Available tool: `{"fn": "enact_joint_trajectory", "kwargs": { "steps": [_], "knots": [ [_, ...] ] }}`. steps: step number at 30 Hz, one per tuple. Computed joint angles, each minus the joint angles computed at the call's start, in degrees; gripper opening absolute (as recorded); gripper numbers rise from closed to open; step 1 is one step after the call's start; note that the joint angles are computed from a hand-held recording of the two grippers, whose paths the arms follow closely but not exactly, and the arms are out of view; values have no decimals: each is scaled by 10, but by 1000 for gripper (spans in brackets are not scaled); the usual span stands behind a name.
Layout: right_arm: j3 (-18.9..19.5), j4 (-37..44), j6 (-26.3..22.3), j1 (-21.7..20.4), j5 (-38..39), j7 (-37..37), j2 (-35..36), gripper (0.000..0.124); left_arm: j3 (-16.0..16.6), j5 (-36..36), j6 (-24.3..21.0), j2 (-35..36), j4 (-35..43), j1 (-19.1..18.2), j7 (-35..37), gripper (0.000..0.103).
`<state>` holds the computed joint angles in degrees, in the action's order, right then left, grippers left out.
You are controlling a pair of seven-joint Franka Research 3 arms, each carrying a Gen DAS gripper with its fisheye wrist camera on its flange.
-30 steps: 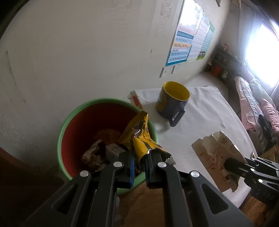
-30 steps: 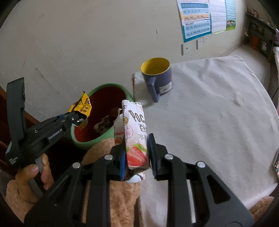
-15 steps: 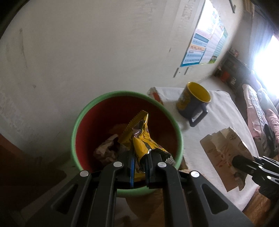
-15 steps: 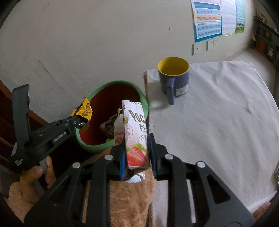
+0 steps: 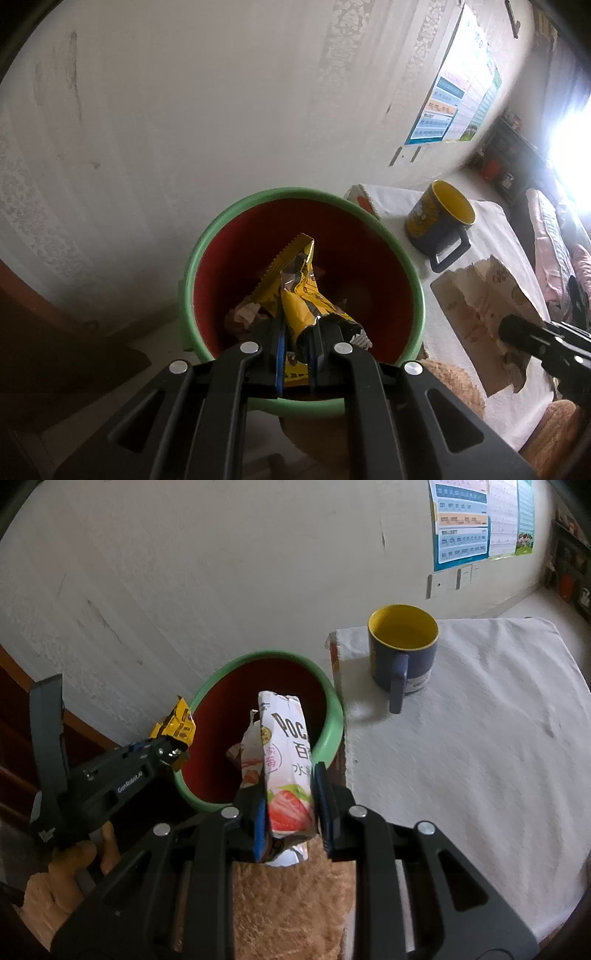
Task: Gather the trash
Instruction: 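Carry the yellow wrapper and strawberry carton over the green-rimmed bin with both grippers, then lower both items into the bin and open both grippers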
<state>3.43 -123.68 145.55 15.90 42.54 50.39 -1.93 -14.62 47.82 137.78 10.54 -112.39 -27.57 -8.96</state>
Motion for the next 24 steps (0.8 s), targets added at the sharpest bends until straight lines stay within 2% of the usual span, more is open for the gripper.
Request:
{"fn": "enact_joint_trajectory", "kwargs": {
  "steps": [9, 16, 24],
  "knots": [
    [5, 21, 0, 2, -8, 16, 19, 23, 4, -8, 13, 0, -10, 10, 13, 7],
    [4, 27, -7, -1, -5, 24, 23, 23, 6, -4, -2, 8, 3, 9, 27, 7],
    [8, 44, -17, -3, -9, 31, 41, 24, 9, -11, 1, 18, 12, 10, 45, 7]
  ]
}}
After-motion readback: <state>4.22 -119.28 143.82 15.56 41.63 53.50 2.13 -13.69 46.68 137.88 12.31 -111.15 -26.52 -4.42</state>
